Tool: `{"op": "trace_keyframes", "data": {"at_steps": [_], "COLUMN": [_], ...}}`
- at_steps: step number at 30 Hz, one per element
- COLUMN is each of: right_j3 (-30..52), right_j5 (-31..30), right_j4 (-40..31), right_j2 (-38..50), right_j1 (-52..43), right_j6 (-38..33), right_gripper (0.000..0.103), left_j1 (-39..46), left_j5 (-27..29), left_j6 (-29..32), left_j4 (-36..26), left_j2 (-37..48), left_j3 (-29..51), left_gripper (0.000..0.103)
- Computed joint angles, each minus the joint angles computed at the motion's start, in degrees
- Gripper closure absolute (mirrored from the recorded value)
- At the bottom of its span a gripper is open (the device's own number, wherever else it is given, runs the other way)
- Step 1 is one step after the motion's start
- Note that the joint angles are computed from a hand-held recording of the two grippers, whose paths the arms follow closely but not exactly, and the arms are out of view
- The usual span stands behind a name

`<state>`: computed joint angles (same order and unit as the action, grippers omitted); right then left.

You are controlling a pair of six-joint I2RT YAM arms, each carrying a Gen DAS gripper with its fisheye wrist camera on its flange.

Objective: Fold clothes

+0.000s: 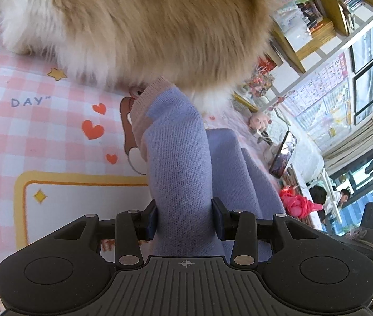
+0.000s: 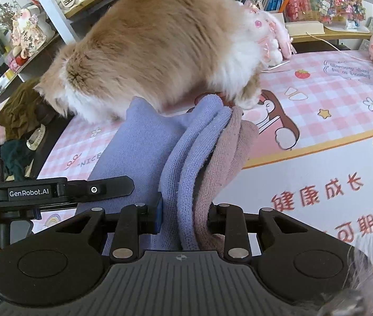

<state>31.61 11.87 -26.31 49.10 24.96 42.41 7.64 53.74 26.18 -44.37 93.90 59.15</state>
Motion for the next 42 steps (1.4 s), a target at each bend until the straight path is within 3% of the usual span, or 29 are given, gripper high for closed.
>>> {"op": "trace_keyframes", "data": {"at_steps": [6,12,17,22,28,34,42], "right_j3": [-3.3,-3.1,0.2,5.3,11.3,16.1,23.0], "right_j5": [-12.2,-32.0,-46.3,-52.8,-54.0,-53.5,-53.3], "right_j4": [-0.4,-5.9,-6.7,-4.3,4.2,13.6,20.6], "right_j2": [-5.3,-7.8,2.2,16.7,30.4,40.2,51.9], "right_j1": [-15.4,-42.6,-64.4,-74.8,-75.8,-73.2,-70.7], "right_j6": [-11.2,-31.0,-50.6,-63.8,-65.0,-60.5,-55.9], "right_gripper": [0.077,0.077,0.077,0.077,0.077,0.077,0.076], "left_j1": [-8.5,-21.8,-33.3,-41.3,-45.0,-45.5,-44.9], "left_j5": [-4.0,-10.6,-19.8,-27.9,-33.2,-35.8,-38.4], "left_j6": [-14.4,-30.7,-42.1,-48.4,-52.4,-53.0,-53.3], "left_j4": [11.6,25.2,36.6,42.1,44.6,44.5,45.3], "left_j2": [-4.7,-7.3,-5.4,1.1,10.5,18.1,25.1], "left_j3": [-5.2,-8.8,-9.2,-4.6,4.4,13.2,19.9], "left_gripper": [0.064,0.064,0.063,0.063,0.063,0.063,0.063]}}
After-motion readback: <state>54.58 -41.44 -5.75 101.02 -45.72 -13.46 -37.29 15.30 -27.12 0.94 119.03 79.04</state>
